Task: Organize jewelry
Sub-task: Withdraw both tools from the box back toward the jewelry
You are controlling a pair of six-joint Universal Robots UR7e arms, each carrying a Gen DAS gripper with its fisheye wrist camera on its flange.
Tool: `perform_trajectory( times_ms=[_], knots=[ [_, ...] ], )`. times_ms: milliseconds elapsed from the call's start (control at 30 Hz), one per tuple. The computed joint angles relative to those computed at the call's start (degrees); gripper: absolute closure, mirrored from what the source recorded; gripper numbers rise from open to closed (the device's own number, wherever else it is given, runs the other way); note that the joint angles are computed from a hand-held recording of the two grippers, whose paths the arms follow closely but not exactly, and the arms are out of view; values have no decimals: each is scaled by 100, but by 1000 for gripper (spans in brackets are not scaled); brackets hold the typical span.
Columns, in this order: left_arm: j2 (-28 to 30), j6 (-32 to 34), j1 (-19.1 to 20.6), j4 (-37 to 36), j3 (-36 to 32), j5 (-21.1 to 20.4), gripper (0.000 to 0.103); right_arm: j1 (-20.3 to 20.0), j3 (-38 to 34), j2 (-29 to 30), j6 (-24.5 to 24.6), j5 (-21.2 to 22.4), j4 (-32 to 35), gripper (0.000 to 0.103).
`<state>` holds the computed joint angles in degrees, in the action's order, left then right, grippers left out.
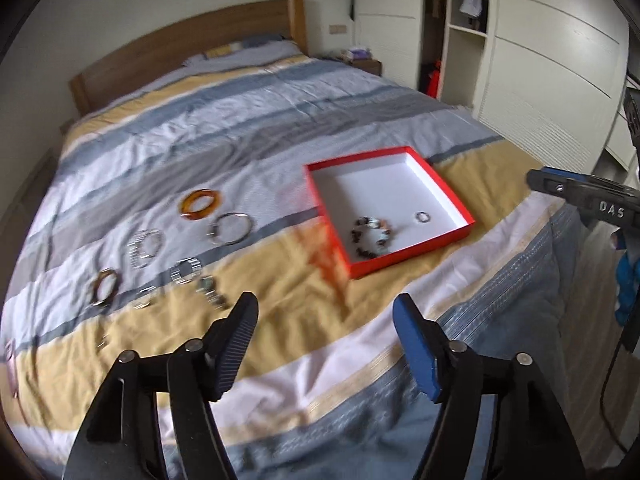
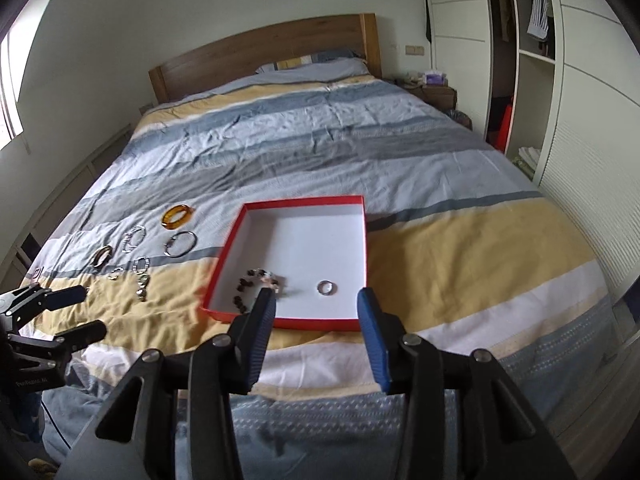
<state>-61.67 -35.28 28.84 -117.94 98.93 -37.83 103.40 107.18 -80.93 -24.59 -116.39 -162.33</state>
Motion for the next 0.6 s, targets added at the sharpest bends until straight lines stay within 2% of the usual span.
perform_trajectory(
  times_ms=[167, 300, 433, 600],
  knots=[
    [-961, -1482, -468, 1316, 540, 567, 24, 338, 263, -278, 41, 90, -83, 62],
    [-1605, -2938, -825, 2678, 735, 806, 20, 591, 402, -365, 15, 153, -57, 62],
    [-2096, -4559, -1161, 4285, 813, 868, 20, 847, 497, -391, -95, 164, -62, 62],
    [-2476, -6327, -1487, 5954, 865, 778, 20, 1053, 536, -395, -163, 223, -54, 61]
  ],
)
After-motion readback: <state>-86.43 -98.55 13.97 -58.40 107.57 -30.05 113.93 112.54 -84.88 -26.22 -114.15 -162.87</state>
